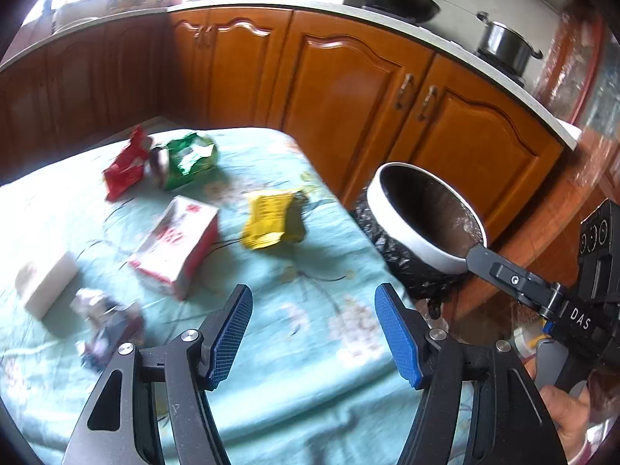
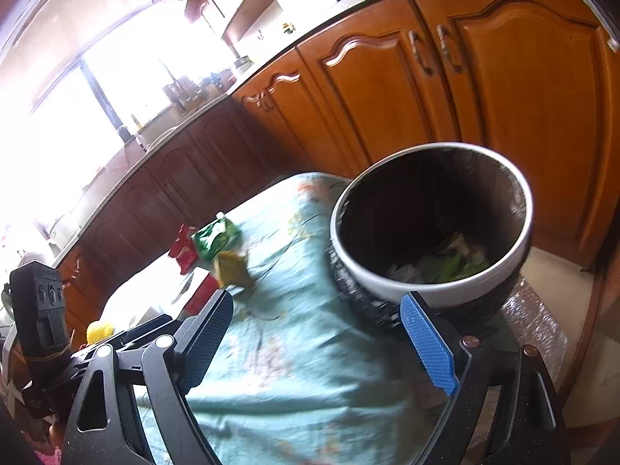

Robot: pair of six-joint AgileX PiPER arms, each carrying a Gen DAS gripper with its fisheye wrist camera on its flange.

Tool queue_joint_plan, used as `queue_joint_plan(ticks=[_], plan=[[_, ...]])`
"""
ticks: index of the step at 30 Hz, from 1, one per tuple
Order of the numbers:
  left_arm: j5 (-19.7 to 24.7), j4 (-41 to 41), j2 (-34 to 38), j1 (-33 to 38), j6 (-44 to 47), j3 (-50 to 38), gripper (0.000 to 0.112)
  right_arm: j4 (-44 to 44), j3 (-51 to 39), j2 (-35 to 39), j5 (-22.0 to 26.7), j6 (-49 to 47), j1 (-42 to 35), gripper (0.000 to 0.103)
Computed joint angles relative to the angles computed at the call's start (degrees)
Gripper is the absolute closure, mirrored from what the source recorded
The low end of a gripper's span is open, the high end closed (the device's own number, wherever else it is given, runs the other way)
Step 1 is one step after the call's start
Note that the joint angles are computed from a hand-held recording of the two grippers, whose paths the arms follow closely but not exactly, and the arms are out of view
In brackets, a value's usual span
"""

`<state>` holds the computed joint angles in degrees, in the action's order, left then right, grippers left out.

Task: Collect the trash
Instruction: 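Move both grippers back from the bin toward the table, then grasp the crumpled white-blue paper with the left gripper while the right gripper grasps the yellow wrapper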

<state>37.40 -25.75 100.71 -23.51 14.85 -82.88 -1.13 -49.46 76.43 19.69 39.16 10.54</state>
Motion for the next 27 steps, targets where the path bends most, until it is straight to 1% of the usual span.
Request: queue_joint_plan(ticks=[4,6,9,18,21,27], plan=[[-0.57,-1.17,-3.97,3.02,1.45,4.92,0.047,-5.02,-2.12,2.52,-0.24,6.22,5.1,0.013],[-1.07,-0.92,-5.8,4.17,1.61,7.17,0.047,-6.08,-3.75,4.37,-0.21,7.59,7.19,0.013],[-0.43,-1.69,-7.74,7.02,2.74,9.23,0.047,-7.64,-5.84,7.07,-0.26,9.35,9.7,0.013],[0.58,-4.79,-11.21,13.76,5.75,12.69,0.047,-2.03,-11.85,14.66,-0.23,3.65,11.63,0.013],[0.63,-5.08,-11.1,15.26,6.05,13.06,0.047,-1.4,-13.62,16.69,-0.04,3.1,11.93,0.013],[1.85,-6.07,-8.33,17.83,5.97,11.34,0.043,2.14,-16.46,20.22,0.27,-0.75,11.08,0.013]])
